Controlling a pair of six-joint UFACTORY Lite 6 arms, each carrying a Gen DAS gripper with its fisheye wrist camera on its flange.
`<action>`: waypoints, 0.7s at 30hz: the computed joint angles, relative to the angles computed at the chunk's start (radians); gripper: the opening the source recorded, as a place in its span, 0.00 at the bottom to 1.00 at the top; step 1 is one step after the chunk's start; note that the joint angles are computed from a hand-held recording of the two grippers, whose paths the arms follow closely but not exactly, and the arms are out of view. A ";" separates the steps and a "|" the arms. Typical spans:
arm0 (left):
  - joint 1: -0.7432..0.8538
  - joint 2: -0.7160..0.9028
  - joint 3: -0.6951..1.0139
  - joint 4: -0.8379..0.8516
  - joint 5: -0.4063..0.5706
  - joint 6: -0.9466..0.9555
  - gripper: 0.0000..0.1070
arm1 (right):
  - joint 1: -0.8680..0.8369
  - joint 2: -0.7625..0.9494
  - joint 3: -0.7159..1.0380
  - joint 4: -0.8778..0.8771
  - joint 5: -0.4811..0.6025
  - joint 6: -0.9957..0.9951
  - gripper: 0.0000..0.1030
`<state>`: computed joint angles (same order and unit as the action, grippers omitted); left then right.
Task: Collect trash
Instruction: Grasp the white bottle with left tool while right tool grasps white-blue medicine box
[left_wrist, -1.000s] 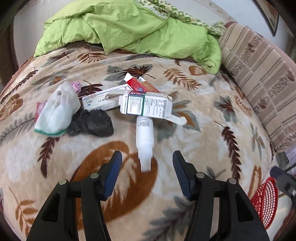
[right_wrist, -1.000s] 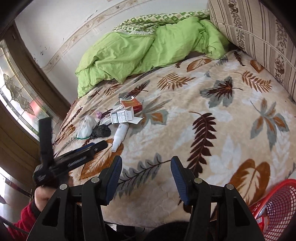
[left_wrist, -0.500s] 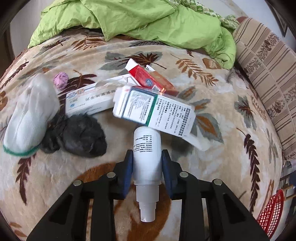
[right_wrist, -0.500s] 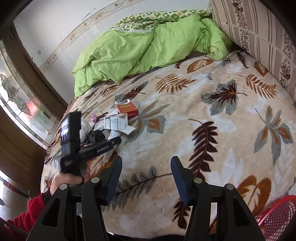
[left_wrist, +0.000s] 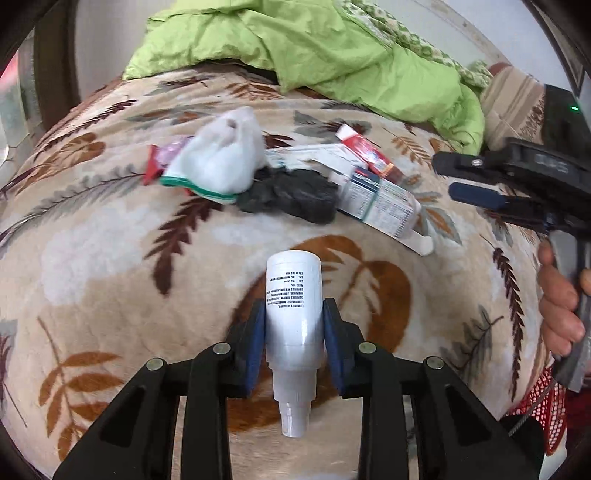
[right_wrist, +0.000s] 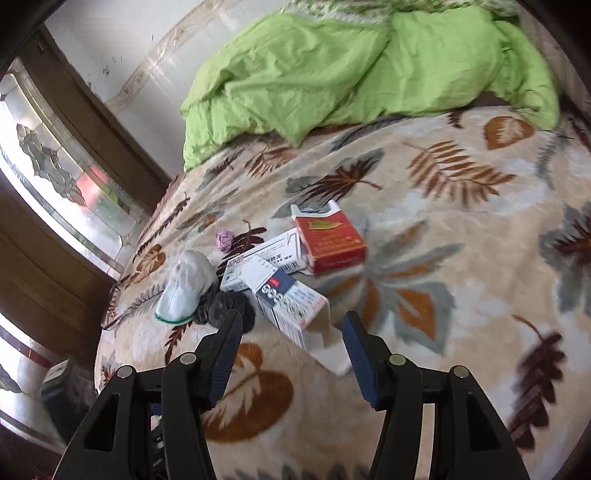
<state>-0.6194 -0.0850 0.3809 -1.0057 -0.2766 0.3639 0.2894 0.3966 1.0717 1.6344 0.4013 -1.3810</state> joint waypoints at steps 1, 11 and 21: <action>0.018 -0.004 -0.010 0.054 0.001 -0.051 0.27 | 0.008 0.050 0.050 -0.007 -0.010 0.010 0.58; 0.045 0.009 -0.048 0.242 -0.054 -0.227 0.27 | 0.071 0.325 0.364 -0.310 0.032 0.227 0.58; 0.034 0.009 -0.062 0.256 -0.087 -0.247 0.27 | 0.202 0.357 0.358 -0.478 -0.143 0.354 0.39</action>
